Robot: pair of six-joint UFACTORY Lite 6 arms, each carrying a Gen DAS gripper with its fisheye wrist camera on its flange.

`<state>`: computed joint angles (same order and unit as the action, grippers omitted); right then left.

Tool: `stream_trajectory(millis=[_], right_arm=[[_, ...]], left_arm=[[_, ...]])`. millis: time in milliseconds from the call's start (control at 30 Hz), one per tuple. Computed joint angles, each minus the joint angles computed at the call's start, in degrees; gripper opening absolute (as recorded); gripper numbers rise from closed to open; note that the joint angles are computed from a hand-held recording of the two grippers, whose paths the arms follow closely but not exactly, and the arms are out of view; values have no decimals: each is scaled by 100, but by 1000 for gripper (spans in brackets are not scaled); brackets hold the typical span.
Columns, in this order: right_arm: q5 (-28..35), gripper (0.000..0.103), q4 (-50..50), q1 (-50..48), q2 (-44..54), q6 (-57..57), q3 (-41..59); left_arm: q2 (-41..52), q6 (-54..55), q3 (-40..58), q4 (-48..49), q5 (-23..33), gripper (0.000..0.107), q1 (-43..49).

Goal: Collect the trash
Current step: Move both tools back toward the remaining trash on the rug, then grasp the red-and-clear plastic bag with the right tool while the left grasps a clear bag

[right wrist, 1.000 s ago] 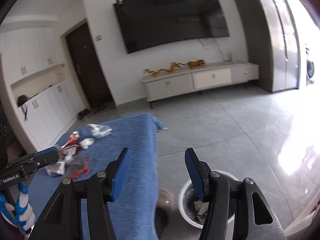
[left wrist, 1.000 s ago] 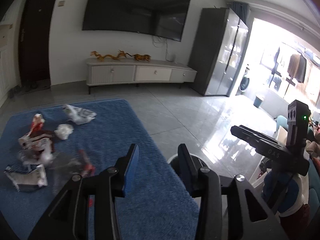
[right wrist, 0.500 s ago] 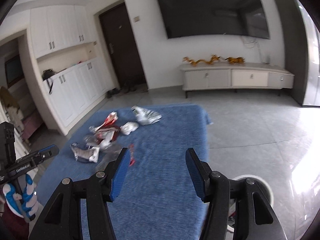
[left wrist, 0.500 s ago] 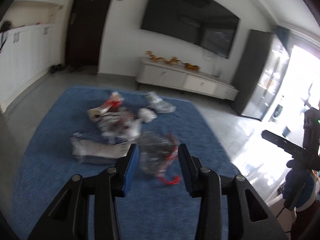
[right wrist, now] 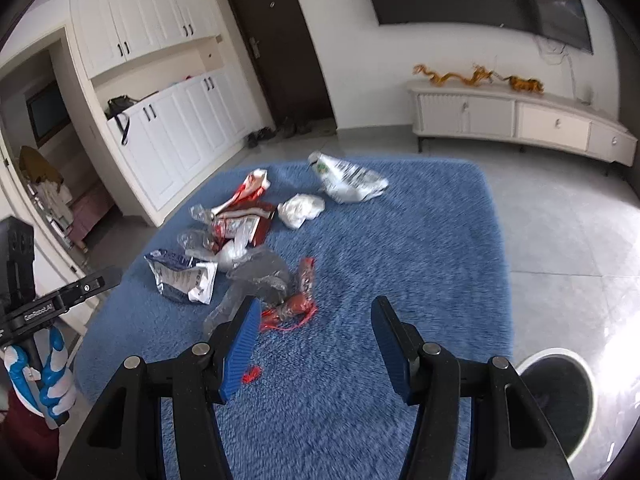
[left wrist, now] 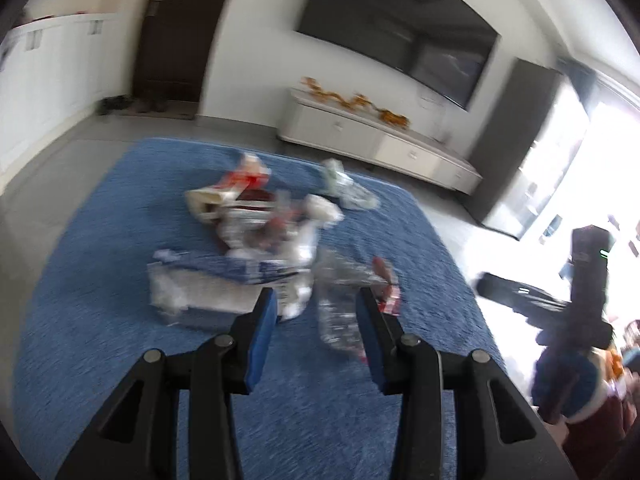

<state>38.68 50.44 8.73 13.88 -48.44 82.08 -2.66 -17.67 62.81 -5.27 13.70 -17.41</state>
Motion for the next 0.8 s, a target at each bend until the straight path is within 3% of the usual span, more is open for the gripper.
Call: stream_trajectory(millis=[233, 367, 533, 800], right_arm=[[178, 55, 277, 258, 900, -243, 448], [336, 55, 404, 318, 1352, -352, 782], [416, 55, 340, 407, 1867, -293, 1254], [464, 51, 180, 595, 2394, -73, 1821]], left_arm=[[2409, 1747, 2491, -1229, 600, 39, 8], [3579, 1142, 3844, -587, 1089, 38, 178], [4319, 996, 4528, -398, 1348, 38, 405], [4562, 1112, 4684, -336, 1475, 37, 469]])
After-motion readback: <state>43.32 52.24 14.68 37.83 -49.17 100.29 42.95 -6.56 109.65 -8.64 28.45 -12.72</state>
